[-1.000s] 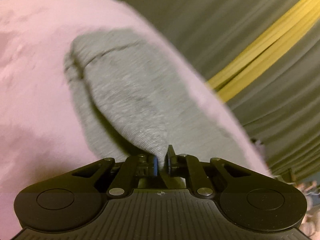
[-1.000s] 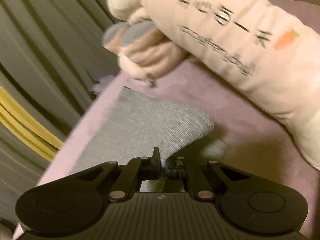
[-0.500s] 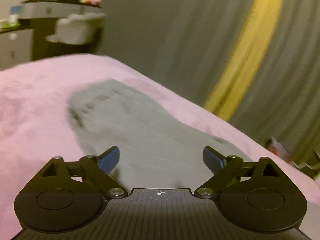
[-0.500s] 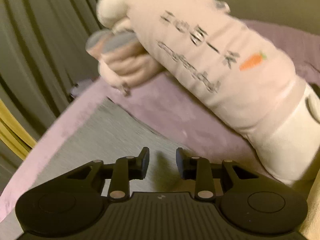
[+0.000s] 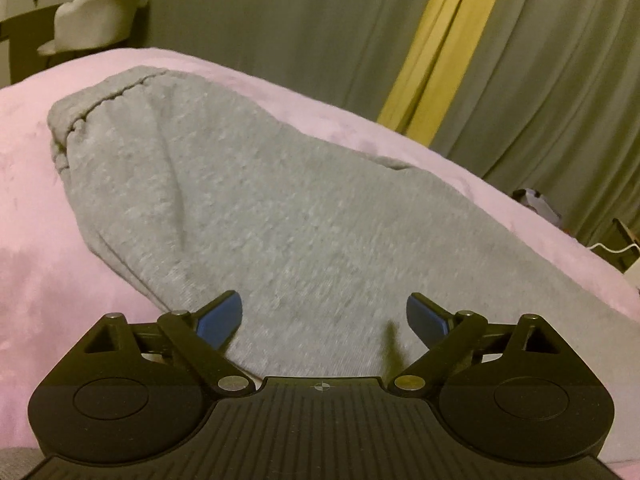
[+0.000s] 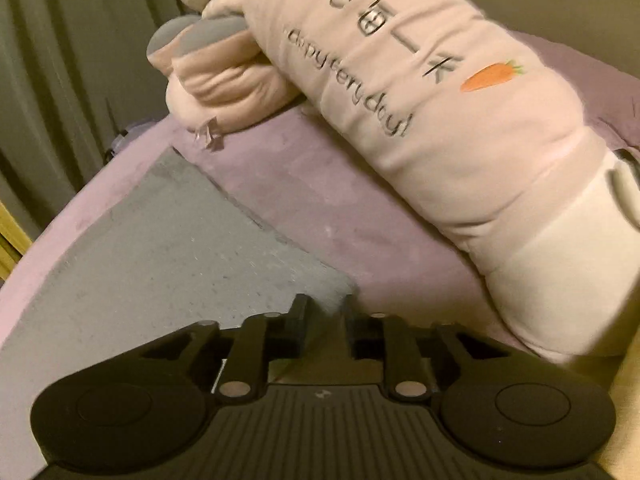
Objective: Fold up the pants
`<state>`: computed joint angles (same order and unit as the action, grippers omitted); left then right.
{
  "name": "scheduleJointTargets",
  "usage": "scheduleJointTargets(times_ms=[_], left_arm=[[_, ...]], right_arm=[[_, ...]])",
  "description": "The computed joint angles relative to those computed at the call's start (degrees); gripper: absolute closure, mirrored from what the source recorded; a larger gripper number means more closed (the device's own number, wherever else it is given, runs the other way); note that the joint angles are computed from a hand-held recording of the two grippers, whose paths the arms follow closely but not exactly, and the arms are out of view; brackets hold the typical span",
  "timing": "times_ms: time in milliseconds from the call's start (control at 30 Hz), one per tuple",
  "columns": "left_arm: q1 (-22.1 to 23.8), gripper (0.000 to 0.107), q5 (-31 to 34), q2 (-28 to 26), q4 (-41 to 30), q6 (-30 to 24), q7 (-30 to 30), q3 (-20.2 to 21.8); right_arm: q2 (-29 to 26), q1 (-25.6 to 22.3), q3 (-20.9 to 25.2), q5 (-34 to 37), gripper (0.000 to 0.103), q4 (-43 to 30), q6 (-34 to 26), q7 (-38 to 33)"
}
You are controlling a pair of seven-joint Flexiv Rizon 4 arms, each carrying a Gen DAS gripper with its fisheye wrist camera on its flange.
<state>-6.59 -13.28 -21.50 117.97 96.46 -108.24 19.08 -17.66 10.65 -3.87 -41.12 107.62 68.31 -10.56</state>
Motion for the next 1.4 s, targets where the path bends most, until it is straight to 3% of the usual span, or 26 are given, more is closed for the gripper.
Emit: scheduleJointTargets(times_ms=[67,167,200,300,467,567,700,967,1100,1300,1400], left_arm=[[-1.7,0.010,0.8,-0.5,-0.8,-1.0,-0.6,1.8],[-6.8,0.010,2.4,-1.5,-2.0,-2.7,-2.4,7.2],[-8.7,0.010,4.7,-0.5,-1.7,-3.7,-4.5,9.3],[-8.1,0.009,5.4,0.0,-1.2,-3.4,-5.2,8.6],[-5.1,0.007,6.2,0.4,-1.1,-3.0,-6.3,5.7],[-7.6,0.007,8.3,-0.4,-2.4,-4.6,-7.8,8.8],[-8.0,0.006,11.0,-0.6,-3.1,-5.3,-9.9,9.7],[-6.8,0.006,13.8,-0.2,-3.5,-5.9,-12.2,9.0],[-6.1,0.006,15.3,0.0,-3.7,-6.1,-13.3,8.5],[-5.4,0.006,16.8,0.2,-3.9,-6.2,-14.0,8.0],[-4.3,0.006,16.8,0.6,-3.2,-5.1,-14.5,7.0]], right_arm=[[0.2,-1.2,1.0,2.2,0.076,0.7,3.3,-2.0],[-0.2,-1.4,1.4,5.5,0.056,0.6,3.1,-2.8],[-0.8,-2.0,2.2,8.4,0.054,0.3,3.1,-3.1],[-1.5,-2.9,4.0,16.5,0.054,0.1,3.7,-4.3],[-2.2,-1.3,1.2,16.5,0.039,1.3,9.4,-3.4],[-2.9,0.0,-0.6,16.4,0.034,1.3,11.0,-1.9],[-4.2,1.6,-2.9,14.6,0.033,0.3,11.9,-0.9],[-3.0,2.8,-5.1,9.0,0.047,1.0,7.7,-0.7],[-4.0,-1.6,0.2,14.0,0.044,0.6,11.9,-5.6],[-4.9,-0.4,-0.9,18.7,0.041,0.5,15.0,-5.6],[-4.7,-0.7,-0.1,20.0,0.040,-0.1,13.4,-7.7]])
